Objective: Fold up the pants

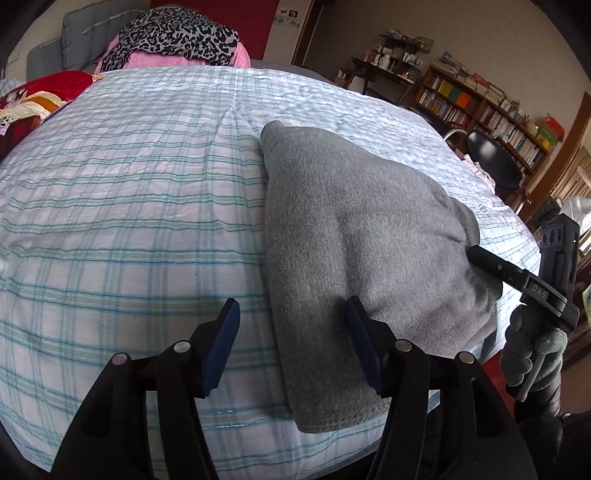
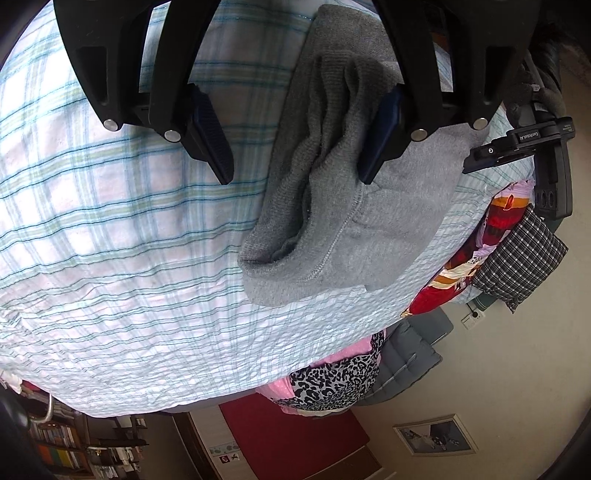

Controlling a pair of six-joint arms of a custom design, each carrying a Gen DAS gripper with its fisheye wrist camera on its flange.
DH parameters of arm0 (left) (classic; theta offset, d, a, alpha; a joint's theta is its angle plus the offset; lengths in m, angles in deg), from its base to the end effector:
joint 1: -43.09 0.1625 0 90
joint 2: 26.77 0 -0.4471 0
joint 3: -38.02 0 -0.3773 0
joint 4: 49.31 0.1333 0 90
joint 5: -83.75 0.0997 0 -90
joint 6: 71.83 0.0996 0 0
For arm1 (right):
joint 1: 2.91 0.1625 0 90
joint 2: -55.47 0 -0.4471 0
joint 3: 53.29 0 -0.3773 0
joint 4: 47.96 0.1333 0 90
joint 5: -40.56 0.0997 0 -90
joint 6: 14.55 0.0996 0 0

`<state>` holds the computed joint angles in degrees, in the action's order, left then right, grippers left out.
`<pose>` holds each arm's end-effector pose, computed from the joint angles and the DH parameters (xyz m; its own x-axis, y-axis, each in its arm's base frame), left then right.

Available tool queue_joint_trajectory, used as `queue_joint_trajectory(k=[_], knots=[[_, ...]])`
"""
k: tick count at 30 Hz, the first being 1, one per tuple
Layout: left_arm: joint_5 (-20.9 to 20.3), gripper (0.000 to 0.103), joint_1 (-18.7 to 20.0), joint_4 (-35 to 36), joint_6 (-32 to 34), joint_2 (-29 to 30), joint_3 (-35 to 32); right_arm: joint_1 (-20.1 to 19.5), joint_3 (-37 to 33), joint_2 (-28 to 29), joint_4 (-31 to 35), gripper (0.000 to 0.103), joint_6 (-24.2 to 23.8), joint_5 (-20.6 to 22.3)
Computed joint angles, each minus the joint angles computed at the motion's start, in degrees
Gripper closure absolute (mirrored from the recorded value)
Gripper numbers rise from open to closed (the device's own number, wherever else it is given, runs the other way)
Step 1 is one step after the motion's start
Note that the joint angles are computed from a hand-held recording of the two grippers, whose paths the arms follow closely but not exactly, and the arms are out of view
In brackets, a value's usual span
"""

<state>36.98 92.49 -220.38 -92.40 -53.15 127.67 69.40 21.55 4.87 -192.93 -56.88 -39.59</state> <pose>-0.2943 -0.6530 -0.0144 -0.8632 0.0411 -0.5032 0.3379 0.7876 -0.5153 -0.0888 -0.7732 0.3197 -0.8895 -0.3917 0.2354 -0.4569 0.7509 -0.4768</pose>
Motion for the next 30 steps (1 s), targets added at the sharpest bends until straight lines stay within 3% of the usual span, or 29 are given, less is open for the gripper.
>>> queue_joint_trajectory(k=[6,9,16,22,25,26,30], knots=[[-5.32,0.025,2.30,0.25,0.91,-0.05,-3.92,0.77,-6.79,2.96,8.16,0.031,3.36,1.25],[-7.25,0.024,3.68,3.32,2.17,1.13,-7.95,0.84,-11.93,5.35,14.39,0.024,5.45,1.74],[-21.77,0.020,8.75,9.20,1.70,2.00,-14.07,1.88,-17.19,8.21,19.53,0.022,3.96,0.35],[-27.34,0.019,9.97,11.71,5.27,2.81,-16.52,3.26,-20.35,10.81,21.50,0.022,2.42,-1.07],[-27.38,0.020,9.70,12.97,7.24,3.89,-17.98,3.33,-20.26,10.76,21.77,0.032,0.86,-1.48],[-27.10,0.025,9.55,12.94,7.80,4.13,-18.12,3.23,-20.28,10.71,21.95,0.040,0.70,-1.36],[-28.65,0.043,9.78,10.86,8.61,4.02,-17.53,2.54,-20.81,10.46,23.89,0.054,0.37,0.87]])
